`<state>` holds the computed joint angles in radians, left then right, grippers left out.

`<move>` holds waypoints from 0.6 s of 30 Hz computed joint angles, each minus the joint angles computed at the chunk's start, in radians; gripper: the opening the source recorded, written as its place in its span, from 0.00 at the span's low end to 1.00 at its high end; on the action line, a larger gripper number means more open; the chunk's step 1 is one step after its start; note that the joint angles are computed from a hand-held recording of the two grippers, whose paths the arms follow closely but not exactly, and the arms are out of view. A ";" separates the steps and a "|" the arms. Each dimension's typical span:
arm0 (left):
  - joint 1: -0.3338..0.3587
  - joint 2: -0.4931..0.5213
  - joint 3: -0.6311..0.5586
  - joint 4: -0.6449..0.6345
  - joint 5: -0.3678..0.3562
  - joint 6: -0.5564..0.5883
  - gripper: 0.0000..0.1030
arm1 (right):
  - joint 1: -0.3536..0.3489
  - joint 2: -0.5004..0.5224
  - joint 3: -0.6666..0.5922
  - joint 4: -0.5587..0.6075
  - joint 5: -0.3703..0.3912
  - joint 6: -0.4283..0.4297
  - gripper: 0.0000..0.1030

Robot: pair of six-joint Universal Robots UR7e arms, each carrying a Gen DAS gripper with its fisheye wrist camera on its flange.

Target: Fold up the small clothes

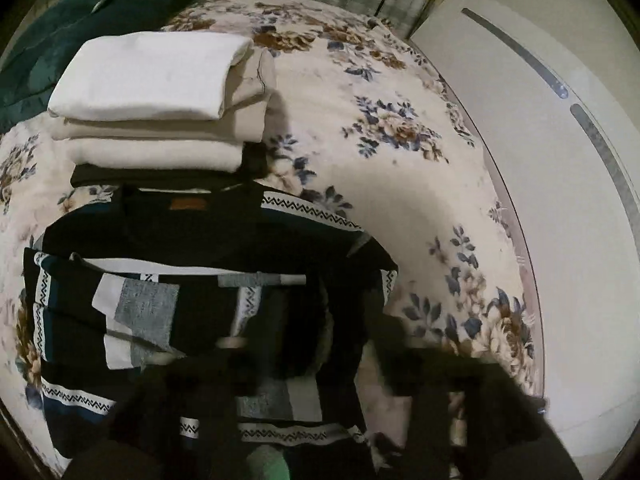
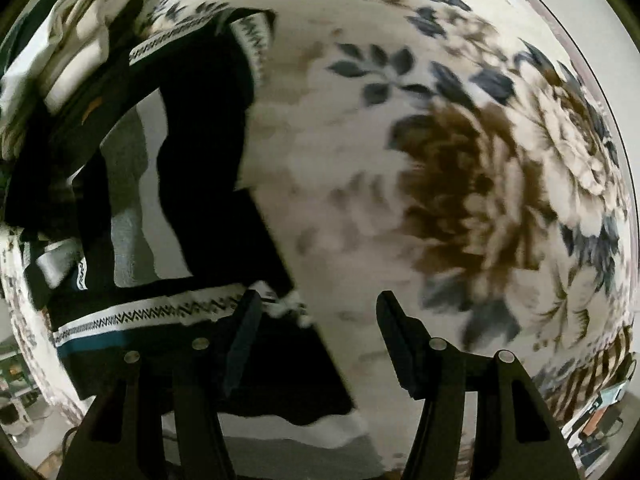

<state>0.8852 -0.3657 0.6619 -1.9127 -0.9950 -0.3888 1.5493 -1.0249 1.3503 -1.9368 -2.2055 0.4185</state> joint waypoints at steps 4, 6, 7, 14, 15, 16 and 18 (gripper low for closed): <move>0.001 -0.083 0.127 -0.026 0.096 -0.015 0.92 | -0.016 -0.065 0.006 0.000 0.040 -0.018 0.60; 0.014 -0.153 0.217 -0.032 0.192 -0.031 0.92 | -0.014 -0.077 -0.016 -0.004 0.071 -0.038 0.60; 0.024 -0.199 0.270 -0.020 0.263 -0.060 0.92 | -0.019 -0.086 -0.034 0.007 0.082 -0.056 0.60; 0.139 -0.341 0.320 0.356 0.450 -0.403 0.92 | 0.046 0.140 -0.303 0.036 0.133 -0.117 0.60; 0.158 -0.352 0.318 0.380 0.437 -0.444 0.92 | 0.052 0.199 -0.353 0.030 0.129 -0.123 0.60; 0.173 -0.356 0.315 0.389 0.433 -0.469 0.92 | 0.057 0.241 -0.399 0.042 0.124 -0.134 0.60; 0.191 -0.357 0.311 0.382 0.428 -0.480 0.92 | 0.047 0.320 -0.500 0.118 0.128 -0.133 0.60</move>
<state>1.0764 -0.7226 0.9726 -1.5309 -0.5667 -0.8685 1.5961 -0.7051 0.8502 -1.8192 -2.0771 0.2855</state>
